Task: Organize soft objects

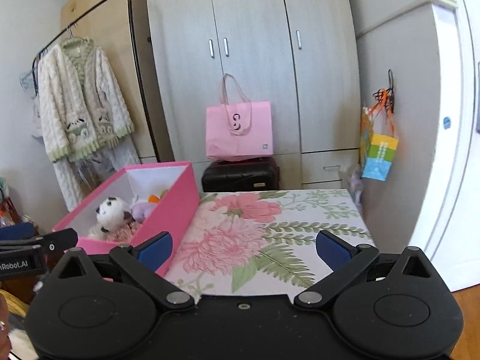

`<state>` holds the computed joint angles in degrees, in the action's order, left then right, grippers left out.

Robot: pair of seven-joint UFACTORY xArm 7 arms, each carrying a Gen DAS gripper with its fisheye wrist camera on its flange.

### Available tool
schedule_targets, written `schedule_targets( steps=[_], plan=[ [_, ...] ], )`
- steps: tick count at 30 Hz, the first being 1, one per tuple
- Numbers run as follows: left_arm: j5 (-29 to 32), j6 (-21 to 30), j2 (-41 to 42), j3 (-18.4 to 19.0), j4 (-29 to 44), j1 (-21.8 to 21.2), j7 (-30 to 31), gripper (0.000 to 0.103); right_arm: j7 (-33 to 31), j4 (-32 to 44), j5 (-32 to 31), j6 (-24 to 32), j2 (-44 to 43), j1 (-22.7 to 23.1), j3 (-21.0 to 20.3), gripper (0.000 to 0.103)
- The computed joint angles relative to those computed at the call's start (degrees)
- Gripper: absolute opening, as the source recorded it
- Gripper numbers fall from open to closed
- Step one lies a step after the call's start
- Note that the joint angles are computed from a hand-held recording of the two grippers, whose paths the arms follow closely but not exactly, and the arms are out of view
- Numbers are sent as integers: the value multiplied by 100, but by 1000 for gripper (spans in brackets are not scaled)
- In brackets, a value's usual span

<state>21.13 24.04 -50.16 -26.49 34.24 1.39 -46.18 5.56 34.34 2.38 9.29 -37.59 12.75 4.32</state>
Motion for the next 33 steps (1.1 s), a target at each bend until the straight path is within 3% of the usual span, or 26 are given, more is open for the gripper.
schedule_targets(
  steps=[4, 13, 27, 33],
  plan=[
    [94, 81, -18, -209, 13, 193, -210, 103, 274, -85, -300, 58, -197, -474, 480, 103],
    [147, 139, 63, -123, -42, 0, -257, 103, 703, -131, -690, 311, -329, -843, 754, 103],
    [207, 370, 130, -115, 33, -169, -218, 103, 838, -272, -890, 339, -458, -766, 665, 103],
    [229, 364, 148, -79, 32, -196, -221, 103, 997, -332, -1064, 227, -500, -1014, 926, 103]
  ],
)
